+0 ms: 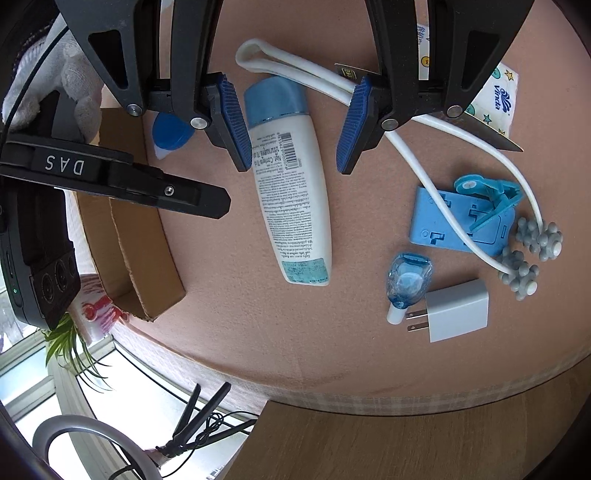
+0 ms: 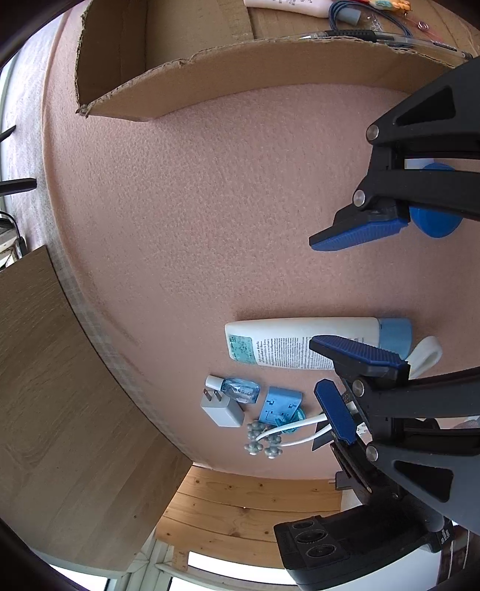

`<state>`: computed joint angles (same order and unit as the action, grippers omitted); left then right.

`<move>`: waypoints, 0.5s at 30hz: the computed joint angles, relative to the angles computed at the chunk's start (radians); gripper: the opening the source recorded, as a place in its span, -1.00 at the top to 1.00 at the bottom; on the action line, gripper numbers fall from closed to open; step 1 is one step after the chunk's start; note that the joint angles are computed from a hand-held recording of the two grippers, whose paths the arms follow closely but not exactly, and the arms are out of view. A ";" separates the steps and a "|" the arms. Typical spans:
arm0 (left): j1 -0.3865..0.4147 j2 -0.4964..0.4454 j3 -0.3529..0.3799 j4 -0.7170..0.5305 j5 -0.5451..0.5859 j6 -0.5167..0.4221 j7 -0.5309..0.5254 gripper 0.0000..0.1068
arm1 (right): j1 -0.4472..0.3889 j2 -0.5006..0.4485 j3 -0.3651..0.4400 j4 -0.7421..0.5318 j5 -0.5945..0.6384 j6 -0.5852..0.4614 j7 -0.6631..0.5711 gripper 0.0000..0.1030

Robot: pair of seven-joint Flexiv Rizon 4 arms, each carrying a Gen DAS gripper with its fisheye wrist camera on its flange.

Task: Organize objects
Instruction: 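Close the right tool on the white-and-blue lotion tube beside the left tool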

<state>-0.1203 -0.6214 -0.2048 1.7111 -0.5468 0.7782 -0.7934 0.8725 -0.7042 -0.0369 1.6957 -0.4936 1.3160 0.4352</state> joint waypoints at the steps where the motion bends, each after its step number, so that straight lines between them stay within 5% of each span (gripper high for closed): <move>1: 0.001 0.004 -0.001 0.007 0.000 0.002 0.005 0.04 | -0.004 -0.005 0.007 -0.007 0.003 -0.001 -0.005 0.14; 15: -0.007 0.032 -0.009 0.049 0.007 0.017 0.078 0.03 | -0.045 -0.090 0.093 -0.131 0.093 -0.013 -0.149 0.14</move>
<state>-0.1270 -0.5896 -0.2143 1.7601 -0.5403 0.7953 -0.7150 0.8275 -0.7938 0.0561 1.5649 -0.4010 1.3032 0.2858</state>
